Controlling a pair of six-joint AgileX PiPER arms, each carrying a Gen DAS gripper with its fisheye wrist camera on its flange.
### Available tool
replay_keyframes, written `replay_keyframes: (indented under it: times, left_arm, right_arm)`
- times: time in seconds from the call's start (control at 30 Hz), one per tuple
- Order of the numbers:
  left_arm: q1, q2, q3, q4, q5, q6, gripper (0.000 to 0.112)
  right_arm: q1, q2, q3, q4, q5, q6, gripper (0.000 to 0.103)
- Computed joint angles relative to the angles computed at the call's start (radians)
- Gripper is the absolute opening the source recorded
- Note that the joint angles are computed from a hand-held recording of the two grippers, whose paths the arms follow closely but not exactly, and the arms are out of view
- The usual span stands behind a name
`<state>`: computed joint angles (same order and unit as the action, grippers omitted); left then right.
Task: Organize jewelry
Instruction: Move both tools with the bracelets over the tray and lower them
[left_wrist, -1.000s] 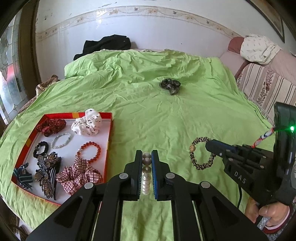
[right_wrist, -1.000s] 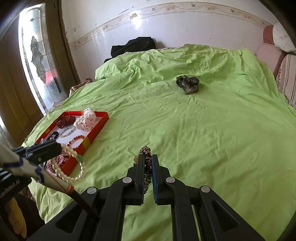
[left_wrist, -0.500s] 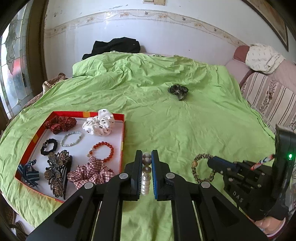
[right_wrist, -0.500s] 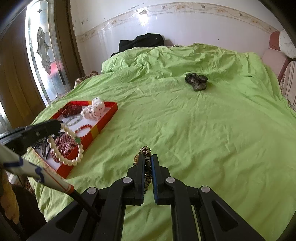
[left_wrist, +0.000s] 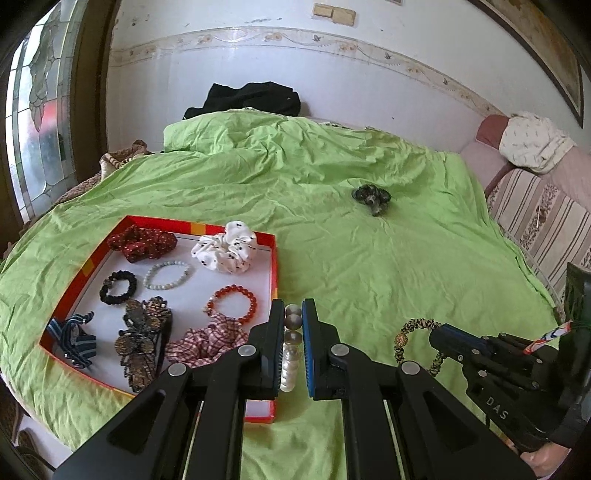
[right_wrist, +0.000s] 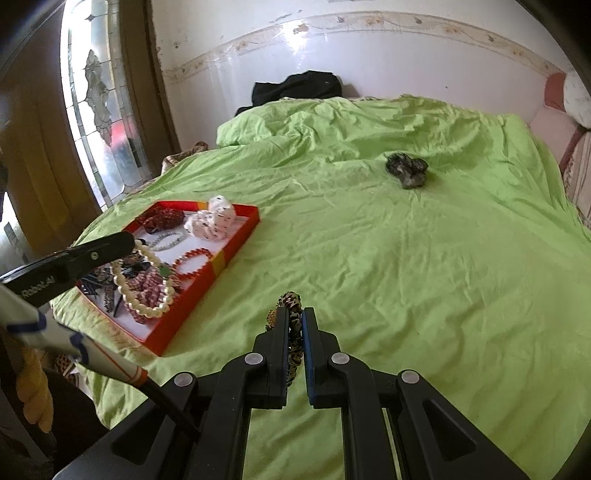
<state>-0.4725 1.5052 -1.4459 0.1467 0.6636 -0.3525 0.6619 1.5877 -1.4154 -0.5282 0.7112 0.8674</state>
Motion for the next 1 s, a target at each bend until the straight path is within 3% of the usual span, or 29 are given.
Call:
replay_keyframes:
  times: [0.53,1.0]
  left_arm:
    - [0.15,-0.043,-0.037,-0.137,0.031,0.158,0.009]
    - [0.258,0.053,-0.218,-0.177,0.087,0.22,0.009]
  right_arm:
    - [0.076,0.095,-0.196,0.021,0.052,-0.046,0.008]
    - [0.078,0.156,-0.296,0.075,0.06,-0.084,0.008]
